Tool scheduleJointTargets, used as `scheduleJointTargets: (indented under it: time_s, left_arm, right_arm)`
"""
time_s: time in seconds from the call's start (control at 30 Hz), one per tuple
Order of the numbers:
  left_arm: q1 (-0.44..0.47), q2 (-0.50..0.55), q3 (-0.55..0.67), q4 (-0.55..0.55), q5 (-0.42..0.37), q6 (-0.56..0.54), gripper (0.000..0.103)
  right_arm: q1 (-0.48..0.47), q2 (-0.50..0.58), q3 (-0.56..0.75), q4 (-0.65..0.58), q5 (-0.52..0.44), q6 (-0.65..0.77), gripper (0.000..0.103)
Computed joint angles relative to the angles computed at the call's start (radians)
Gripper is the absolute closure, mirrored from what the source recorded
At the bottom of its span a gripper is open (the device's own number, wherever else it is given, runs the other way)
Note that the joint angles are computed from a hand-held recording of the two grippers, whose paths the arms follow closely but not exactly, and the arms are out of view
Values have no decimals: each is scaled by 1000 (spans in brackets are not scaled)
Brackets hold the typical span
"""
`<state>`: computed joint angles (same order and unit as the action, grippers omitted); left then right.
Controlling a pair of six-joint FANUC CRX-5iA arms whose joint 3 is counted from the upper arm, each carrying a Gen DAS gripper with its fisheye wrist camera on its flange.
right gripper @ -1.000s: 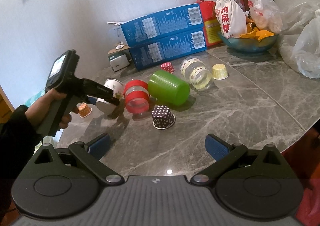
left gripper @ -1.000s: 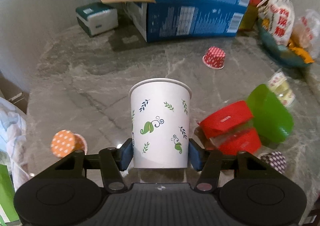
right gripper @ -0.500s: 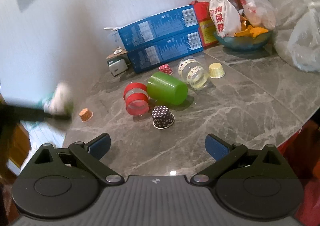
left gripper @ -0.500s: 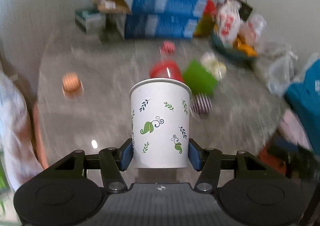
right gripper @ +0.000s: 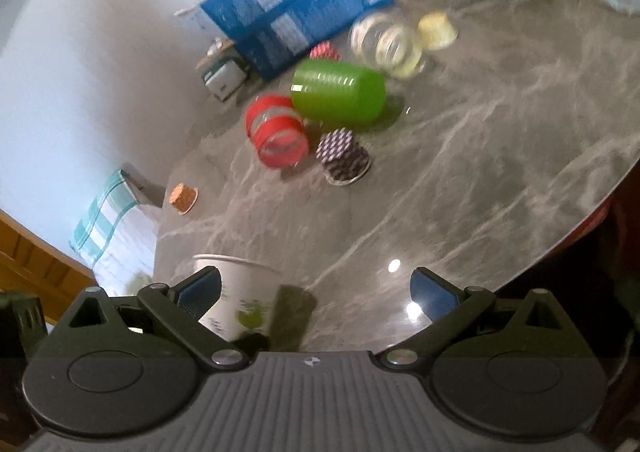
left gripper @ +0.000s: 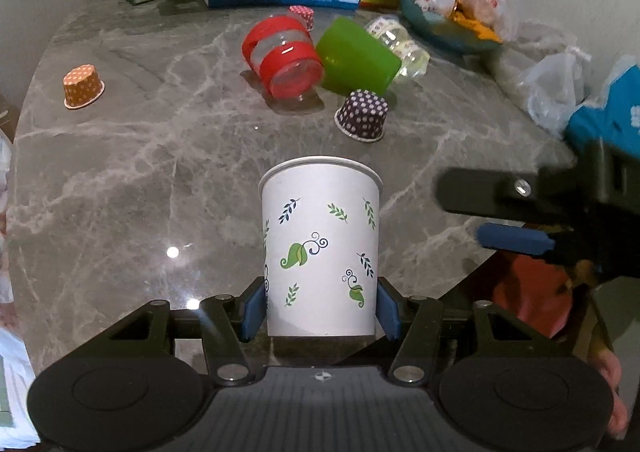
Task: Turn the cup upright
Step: 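Close the right tool on the cup while the left tool holds it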
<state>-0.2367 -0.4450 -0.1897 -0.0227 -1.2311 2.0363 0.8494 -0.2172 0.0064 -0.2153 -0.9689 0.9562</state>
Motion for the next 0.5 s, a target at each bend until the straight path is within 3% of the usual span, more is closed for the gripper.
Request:
scheduleJointTargets:
  time_s: [0.1, 0.17, 0.5]
  left_arm:
    - [-10, 5, 3, -12, -3, 8, 44]
    - [-8, 4, 2, -10, -4, 7, 44]
    - [21, -4, -13, 32, -2, -19, 44]
  right_arm:
    - [-38, 52, 61, -138, -49, 63, 1]
    - [-35, 83, 97, -163, -84, 70, 1]
    - [1, 169, 196, -119, -157, -38, 4]
